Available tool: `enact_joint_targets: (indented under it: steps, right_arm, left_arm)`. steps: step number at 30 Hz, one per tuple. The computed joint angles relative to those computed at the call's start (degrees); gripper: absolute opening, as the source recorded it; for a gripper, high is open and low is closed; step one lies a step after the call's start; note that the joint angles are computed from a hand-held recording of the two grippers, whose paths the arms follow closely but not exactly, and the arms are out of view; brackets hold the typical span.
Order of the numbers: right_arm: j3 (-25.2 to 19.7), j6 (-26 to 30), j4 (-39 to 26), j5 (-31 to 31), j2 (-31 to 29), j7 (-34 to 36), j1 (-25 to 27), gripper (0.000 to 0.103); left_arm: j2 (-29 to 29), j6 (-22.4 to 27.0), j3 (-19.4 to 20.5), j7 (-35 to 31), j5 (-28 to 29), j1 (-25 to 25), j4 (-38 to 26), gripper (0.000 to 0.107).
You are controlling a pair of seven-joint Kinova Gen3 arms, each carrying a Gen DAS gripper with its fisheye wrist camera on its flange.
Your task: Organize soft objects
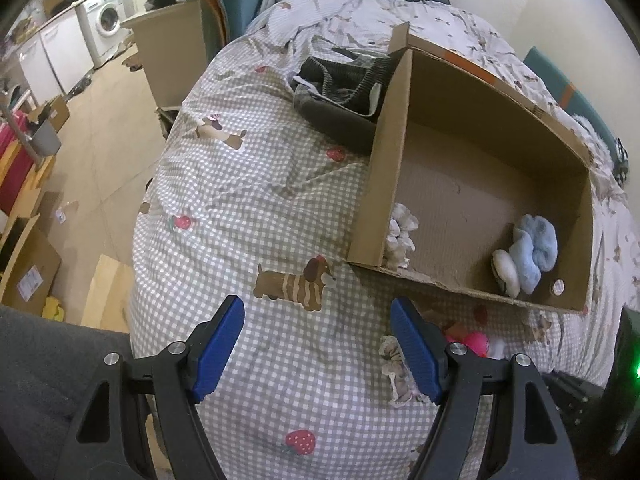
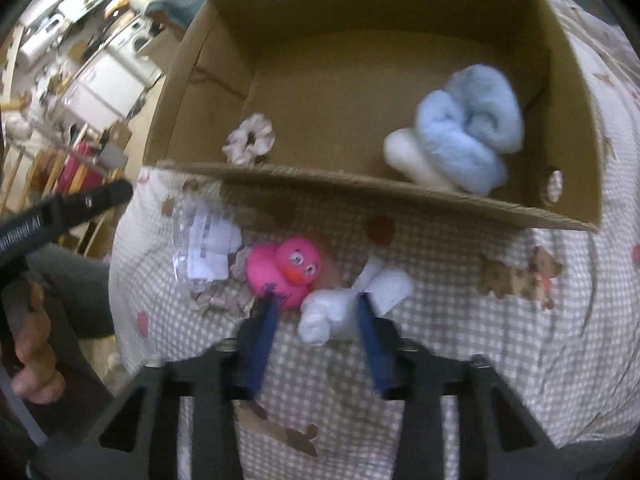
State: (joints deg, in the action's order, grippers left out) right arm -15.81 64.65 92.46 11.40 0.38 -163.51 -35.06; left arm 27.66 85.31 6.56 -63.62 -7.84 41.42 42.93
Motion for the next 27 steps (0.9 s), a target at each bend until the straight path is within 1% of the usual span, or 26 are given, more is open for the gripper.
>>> enact_joint_targets:
  steps: [1,3,6,7,9,12,15,19,21,23,25,27]
  right_arm:
    - [-0.1,0.9,-0.5,0.5,0.4,0.0,-0.3,0.019]
    - [-0.3,0.4,0.2,1.4,-0.8,-1.4,-0.5,0.011]
    - [-1.1,-0.4,2.1,3.2,-3.9,-5.0,0.0,0.01]
    - [-1.4,-1.8,3.4,3.5,-5.5,-6.5,0.5,0.01]
    - [-3.0,-5.1,6.1,5.1,-9.0,-10.0,1.9,0.01]
    - [-5.9,-6.2,7.5,7.0,-11.9,-13.9,4.5,0.01]
    - [-7.5,-5.7,7.1,7.3,-12.0,-14.9,6.6,0.01]
    - [-7.8,-5.8,6.1,7.4,-11.0,-13.9,7.4,0.01]
    - [-7.9,-5.6,5.9,7.4,-10.5,-13.8,7.4,0.01]
    - [-7.5,-5.4,6.4,6.8,-11.0,-13.8,7.3,0.01]
    - [-7.5,-5.7,6.7,6.6,-11.1,-14.3,7.5,0.01]
    - [-7.5,-5.8,6.9,6.5,-11.2,-14.5,7.7,0.01]
  left_arm:
    - [0.1,0.1,0.0,0.1,0.3,-0.2,-0.1,0.073]
    - [0.3,0.3,0.1,0.2,0.6,-0.3,-0.4,0.073]
    - [0.6,0.6,0.2,-0.2,0.7,-0.2,-0.6,0.073]
    - [0.6,0.6,0.2,-0.2,0.9,-0.3,-0.5,0.073]
    - [0.5,0.5,0.2,0.1,1.5,-0.7,-0.2,0.073]
    - [0.8,0.9,0.4,0.2,2.2,-1.1,-0.5,0.073]
    - [1.7,1.5,0.6,-0.5,2.7,-1.1,-1.3,0.071]
    - [3.1,2.6,0.8,-1.6,3.4,-0.8,-2.9,0.068]
    - [4.1,3.4,1.3,-2.3,4.7,-1.1,-4.1,0.061]
    - [5.7,4.8,1.7,-3.1,6.4,-1.2,-5.9,0.059]
    - [7.4,6.1,2.1,-4.1,7.9,-1.3,-7.8,0.054]
    - [9.2,7.6,2.0,-5.4,8.6,-0.6,-10.3,0.026]
